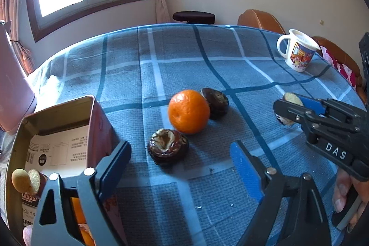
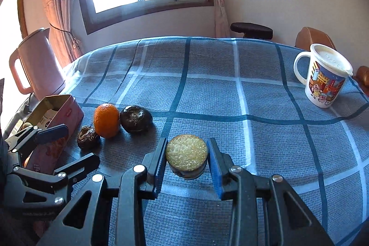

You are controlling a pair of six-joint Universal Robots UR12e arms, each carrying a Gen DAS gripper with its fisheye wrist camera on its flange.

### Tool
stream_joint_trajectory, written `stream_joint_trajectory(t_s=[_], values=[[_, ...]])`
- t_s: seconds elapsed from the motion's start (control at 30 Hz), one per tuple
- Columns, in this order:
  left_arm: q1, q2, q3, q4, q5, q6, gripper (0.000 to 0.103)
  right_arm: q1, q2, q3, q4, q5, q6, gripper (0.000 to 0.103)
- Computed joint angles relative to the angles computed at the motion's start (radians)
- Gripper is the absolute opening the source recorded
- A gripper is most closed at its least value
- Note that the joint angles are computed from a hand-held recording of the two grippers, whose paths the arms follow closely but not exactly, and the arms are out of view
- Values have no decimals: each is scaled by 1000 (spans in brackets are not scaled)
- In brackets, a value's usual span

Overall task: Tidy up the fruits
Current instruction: 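Grasp the round cake with the right gripper while the left gripper moves back over the table, then lower the left gripper onto the brown dried fruit while the right gripper holds the cake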

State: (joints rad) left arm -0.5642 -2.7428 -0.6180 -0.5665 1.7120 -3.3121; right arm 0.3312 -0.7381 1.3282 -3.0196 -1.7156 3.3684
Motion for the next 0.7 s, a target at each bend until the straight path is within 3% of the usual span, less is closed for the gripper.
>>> stream_joint_trajectory(t_s=[0.1, 0.13, 0.43, 0.53, 0.63, 0.7], values=[[-2, -10, 20, -23, 3, 21, 82, 1, 2, -4, 0, -2, -3, 36], [-3, -14, 31, -36, 8, 29, 73, 1, 2, -5, 3, -2, -4, 36], [-5, -48, 105, -96, 61, 19, 71, 5, 4, -7, 2, -16, -21, 36], [-11, -41, 83, -39, 96, 47, 71, 6, 3, -4, -10, -17, -24, 36], [-13, -26, 42, 46, 67, 94, 68, 6, 3, -5, -8, -15, -25, 36], [-10, -38, 75, -19, 30, 104, 63, 6, 3, -4, -10, -17, -26, 36]])
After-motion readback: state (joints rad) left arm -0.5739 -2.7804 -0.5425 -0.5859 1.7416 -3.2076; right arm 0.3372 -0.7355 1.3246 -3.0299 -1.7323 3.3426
